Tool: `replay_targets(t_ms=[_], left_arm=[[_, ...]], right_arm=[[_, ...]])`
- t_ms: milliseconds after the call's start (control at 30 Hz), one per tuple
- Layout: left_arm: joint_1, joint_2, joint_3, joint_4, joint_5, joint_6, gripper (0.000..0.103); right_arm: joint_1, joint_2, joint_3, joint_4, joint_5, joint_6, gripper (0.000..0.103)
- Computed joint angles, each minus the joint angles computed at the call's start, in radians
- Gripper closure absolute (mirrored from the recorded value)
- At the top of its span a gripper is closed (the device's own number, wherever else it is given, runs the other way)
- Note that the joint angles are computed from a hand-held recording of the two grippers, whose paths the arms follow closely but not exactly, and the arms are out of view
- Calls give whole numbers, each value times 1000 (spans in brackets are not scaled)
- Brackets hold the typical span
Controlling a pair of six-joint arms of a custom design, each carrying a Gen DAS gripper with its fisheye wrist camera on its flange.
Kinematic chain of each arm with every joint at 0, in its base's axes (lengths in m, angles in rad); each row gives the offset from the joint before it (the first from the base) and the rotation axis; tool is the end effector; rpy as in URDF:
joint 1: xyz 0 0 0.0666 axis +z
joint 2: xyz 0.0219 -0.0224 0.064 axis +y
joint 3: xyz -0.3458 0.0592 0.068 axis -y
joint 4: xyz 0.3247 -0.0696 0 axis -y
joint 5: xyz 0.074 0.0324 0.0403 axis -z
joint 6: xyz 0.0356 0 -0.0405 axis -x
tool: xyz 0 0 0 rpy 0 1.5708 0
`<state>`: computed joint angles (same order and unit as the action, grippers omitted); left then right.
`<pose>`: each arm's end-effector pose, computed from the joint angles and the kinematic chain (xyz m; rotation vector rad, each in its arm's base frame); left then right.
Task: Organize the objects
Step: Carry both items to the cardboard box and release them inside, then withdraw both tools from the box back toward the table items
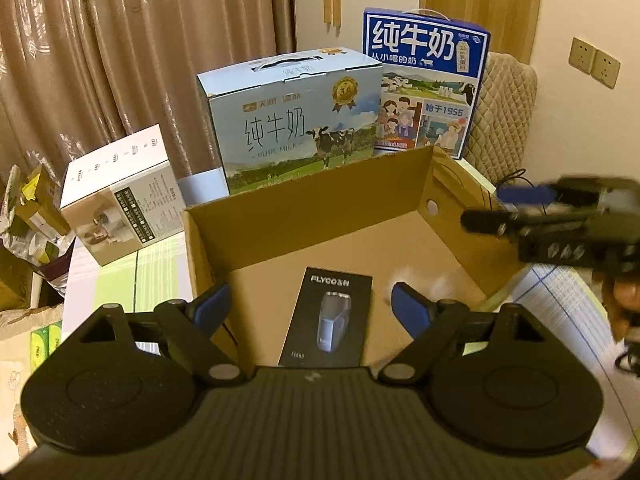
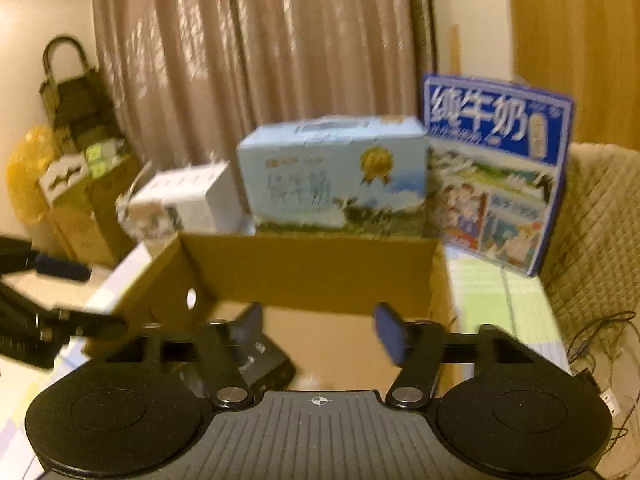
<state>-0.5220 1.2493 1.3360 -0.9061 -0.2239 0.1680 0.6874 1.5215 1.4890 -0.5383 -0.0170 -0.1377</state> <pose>0.3285 -0.1803 0.4287 0.3129 2.3440 -0.0652 0.3781 0.3107 0.4094 -0.6023 2.0987 0.4952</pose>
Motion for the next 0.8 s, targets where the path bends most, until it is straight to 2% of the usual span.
replay_targets(t_ms=[167,200,400,533,600,700,767,800], left_arm=[[-36,-84,-74,-6,-23,40,16],[-48,-106,-92,-8,-33,60,15],[-145,-253,-192,-58,-95,206,7],[-268,-345,-228,-144,-201,323,1],[-343,-382,-239,-194,-256,391,1],[-473,-422,-251,-285,-344,529,1],[-565,-441,-261,-346,-399,635,1],[-609,-445,-265,-374,-418,682,1]], right_arm=[[16,-103,-45,-51,32,-10,41],[16,-103,-45,-51,32,-10,41],[82,-263,-149,-109,67,-40,41],[149,-385,-239,-128,98,-82,41],[187,-438,-280,-146,124,-102,41],[261,-525,-354,-168,184,-109,41],[331,-604,-428,-196,256,-150,41],[331,-604,-428,-196,256,-150,41]])
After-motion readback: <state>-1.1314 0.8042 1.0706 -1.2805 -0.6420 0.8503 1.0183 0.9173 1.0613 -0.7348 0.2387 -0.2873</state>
